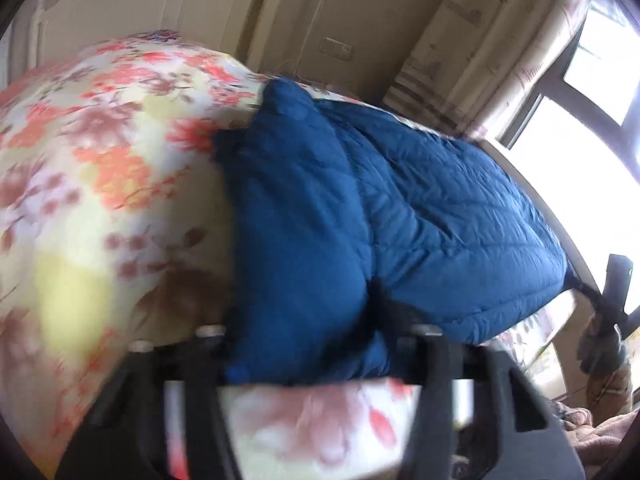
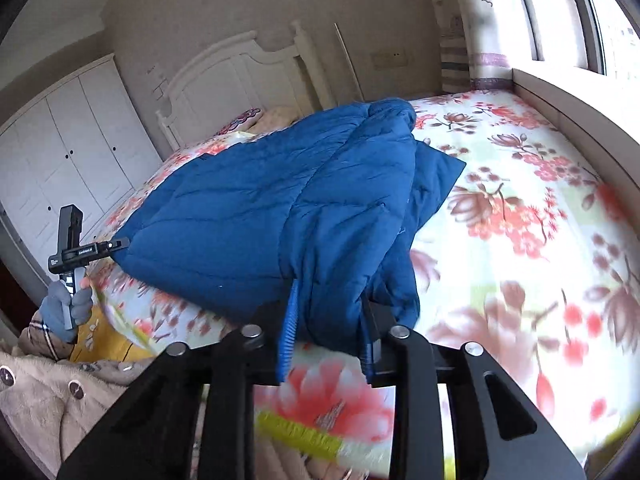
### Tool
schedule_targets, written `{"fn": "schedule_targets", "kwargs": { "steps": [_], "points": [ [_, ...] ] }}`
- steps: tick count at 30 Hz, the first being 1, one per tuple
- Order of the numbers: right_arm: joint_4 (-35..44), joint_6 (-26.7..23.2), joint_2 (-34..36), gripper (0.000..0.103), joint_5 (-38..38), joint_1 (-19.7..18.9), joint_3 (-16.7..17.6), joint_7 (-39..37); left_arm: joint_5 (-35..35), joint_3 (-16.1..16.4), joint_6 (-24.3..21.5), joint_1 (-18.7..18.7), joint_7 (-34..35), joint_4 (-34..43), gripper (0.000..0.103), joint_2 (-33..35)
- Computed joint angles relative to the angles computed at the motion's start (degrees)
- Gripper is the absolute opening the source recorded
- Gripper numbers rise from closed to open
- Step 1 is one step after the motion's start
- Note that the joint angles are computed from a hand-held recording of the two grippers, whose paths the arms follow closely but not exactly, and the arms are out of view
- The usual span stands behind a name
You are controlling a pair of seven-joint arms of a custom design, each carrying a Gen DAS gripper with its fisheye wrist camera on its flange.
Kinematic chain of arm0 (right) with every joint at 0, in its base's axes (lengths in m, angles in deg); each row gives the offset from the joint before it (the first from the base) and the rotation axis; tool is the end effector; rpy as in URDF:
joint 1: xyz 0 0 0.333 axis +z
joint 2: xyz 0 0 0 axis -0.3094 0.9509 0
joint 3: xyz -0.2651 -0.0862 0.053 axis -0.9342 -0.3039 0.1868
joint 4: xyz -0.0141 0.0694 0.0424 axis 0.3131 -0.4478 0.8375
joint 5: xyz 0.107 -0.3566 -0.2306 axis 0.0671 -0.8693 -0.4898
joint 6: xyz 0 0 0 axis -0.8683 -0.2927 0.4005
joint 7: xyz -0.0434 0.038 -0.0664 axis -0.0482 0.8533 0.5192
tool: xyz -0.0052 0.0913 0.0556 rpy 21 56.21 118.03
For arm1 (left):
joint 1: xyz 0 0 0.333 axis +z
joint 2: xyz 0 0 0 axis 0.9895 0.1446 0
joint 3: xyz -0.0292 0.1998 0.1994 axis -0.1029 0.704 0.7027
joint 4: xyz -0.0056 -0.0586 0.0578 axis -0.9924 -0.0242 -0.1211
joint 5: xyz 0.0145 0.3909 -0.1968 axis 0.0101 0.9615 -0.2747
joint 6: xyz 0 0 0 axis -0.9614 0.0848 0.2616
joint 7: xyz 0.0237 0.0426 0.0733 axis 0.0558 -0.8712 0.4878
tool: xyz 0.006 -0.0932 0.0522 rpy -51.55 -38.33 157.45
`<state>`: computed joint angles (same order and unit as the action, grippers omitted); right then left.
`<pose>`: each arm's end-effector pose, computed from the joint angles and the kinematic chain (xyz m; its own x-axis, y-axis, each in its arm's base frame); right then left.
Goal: Fold large clothes
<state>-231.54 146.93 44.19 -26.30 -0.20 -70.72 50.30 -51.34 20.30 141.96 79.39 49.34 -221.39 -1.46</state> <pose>0.4633 0.0384 0.4670 0.5154 -0.7832 -0.3478 -0.6720 -0.1176 -0.7311 0.4089 0.0701 0.4612 0.0035 -0.9462 0.3236 -0.7049 -0.2319 -0.6703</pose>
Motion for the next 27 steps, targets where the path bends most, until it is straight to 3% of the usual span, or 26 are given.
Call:
{"fn": "schedule_targets", "kwargs": {
  "steps": [2, 4, 8, 10, 11, 12, 13, 15, 17, 20, 22, 24, 26, 27],
  "points": [
    [-1.8, -1.9, -2.8, 0.027, -0.4, -0.6, -0.4, 0.1, 0.9, -0.4, -1.4, 1.4, -0.4, -1.4, 0.041, -2.6],
    [-3.4, -3.1, -4.9, 0.027, -1.5, -1.5, -0.4, 1.0, 2.9, -2.9, -2.7, 3.3, -2.2, -4.0, 0.041, -6.4],
    [-4.1, -3.9, -5.8, 0.032, -3.1, -2.4, -0.7, 2.4, 4.9, -3.6, -4.3, 4.0, -4.5, -6.9, 0.044, -11.0],
    [-3.6, -3.0, -5.5, 0.051, -5.4, -3.2, 0.9, 4.5, 7.1, -5.5, -2.2, 5.8, -6.4, -5.7, 0.053, -9.0],
    [-3.4, -1.5, -5.6, 0.074, -7.2, -3.8, 2.1, 5.7, 8.9, -7.4, -0.8, 7.9, -8.6, -5.3, 0.063, -8.6],
    [-3.6, 3.0, -6.3, 0.084, -9.6, -4.8, 4.7, 7.1, 10.8, -9.9, 1.1, 10.3, -11.8, -4.5, 0.068, -7.7],
    [-3.6, 8.1, -6.9, 0.083, -11.0, -4.6, 6.2, 7.4, 12.1, -11.6, 3.7, 12.3, -14.8, -2.7, 0.069, -6.4],
    [-0.7, 12.3, -5.6, 0.083, -11.0, -1.6, 5.1, 6.8, 12.6, -12.0, 8.4, 12.5, -18.1, 1.3, 0.09, -3.3],
    [5.1, 15.9, -0.9, 0.084, -11.3, 2.1, 4.9, 7.5, 14.3, -14.0, 11.5, 12.7, -21.0, 6.0, 0.1, 0.7],
    [15.8, 17.5, 9.5, 0.081, -12.4, 5.9, 6.5, 8.0, 18.7, -21.2, 11.9, 16.0, -28.4, 17.5, 0.101, 11.7],
    [24.8, 18.7, 19.5, 0.067, -23.2, 3.7, 11.9, 16.3, 25.3, -29.0, 9.7, 22.4, -35.6, 25.3, 0.101, 19.0],
    [34.1, 16.0, 28.6, 0.031, -34.5, 0.9, 16.3, 24.7, 31.9, -34.0, 4.8, 25.8, -40.1, 33.7, 0.101, 26.8],
    [43.3, 8.8, 36.4, 0.027, -36.7, 1.5, 17.1, 25.9, 34.8, -35.0, -0.7, 24.5, -39.7, 41.5, 0.101, 34.9],
    [47.9, 5.2, 40.6, 0.027, -40.3, 1.9, 17.6, 27.4, 33.8, -34.4, -3.6, 22.6, -36.2, 45.9, 0.101, 39.8]
  ]
}}
